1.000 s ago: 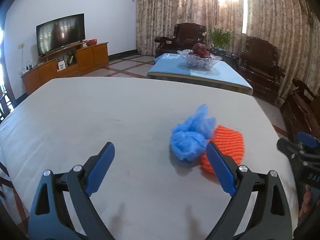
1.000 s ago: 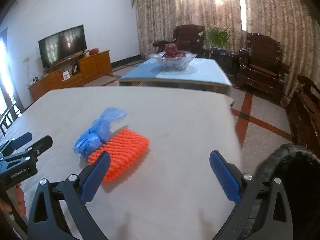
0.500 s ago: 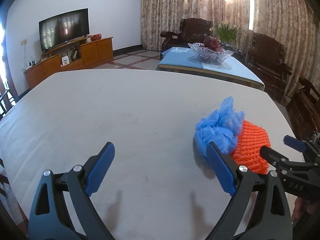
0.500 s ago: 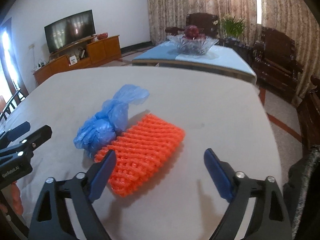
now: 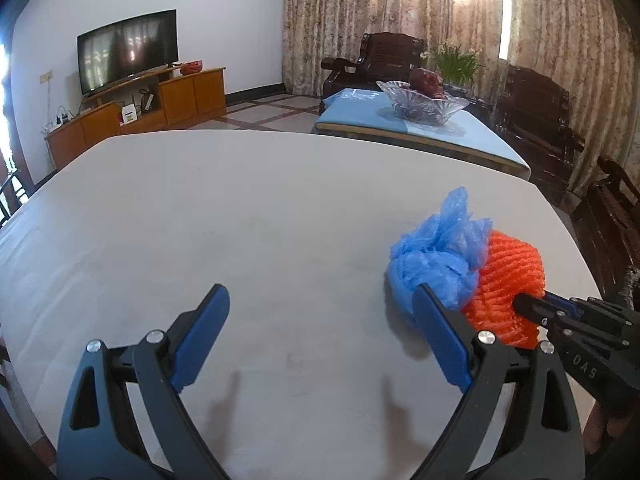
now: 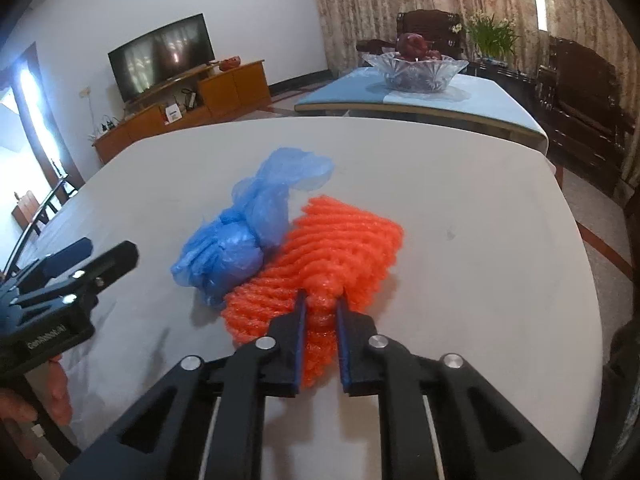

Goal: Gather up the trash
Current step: 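Grasp the orange foam net with the right gripper while the left grasps the blue bag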

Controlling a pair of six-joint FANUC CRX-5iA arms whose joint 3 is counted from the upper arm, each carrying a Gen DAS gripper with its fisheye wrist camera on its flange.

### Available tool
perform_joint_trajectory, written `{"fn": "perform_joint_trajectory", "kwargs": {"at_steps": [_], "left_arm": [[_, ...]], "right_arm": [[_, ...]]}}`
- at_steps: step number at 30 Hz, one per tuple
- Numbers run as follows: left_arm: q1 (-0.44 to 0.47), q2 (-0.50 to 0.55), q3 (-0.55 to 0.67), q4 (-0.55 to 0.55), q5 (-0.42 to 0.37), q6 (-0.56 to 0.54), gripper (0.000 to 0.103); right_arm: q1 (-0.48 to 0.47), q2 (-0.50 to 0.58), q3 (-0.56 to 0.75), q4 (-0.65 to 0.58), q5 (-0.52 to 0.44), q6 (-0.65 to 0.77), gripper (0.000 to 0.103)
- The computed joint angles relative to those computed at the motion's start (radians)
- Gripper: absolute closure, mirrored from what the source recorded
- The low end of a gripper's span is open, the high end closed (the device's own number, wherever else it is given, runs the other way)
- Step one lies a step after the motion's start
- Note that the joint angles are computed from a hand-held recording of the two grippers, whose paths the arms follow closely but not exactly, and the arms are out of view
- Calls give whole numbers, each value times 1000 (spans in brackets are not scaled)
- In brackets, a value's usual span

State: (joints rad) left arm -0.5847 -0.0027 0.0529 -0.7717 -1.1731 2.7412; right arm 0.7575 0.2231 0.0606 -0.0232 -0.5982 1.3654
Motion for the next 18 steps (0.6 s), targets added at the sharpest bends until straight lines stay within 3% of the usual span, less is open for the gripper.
{"fn": "perform_joint_trajectory", "kwargs": {"at_steps": [18], "left_arm": [[44, 145, 120, 88, 92, -96, 13]], "right_arm": [[-75, -21, -23, 112, 19, -104, 91]]}}
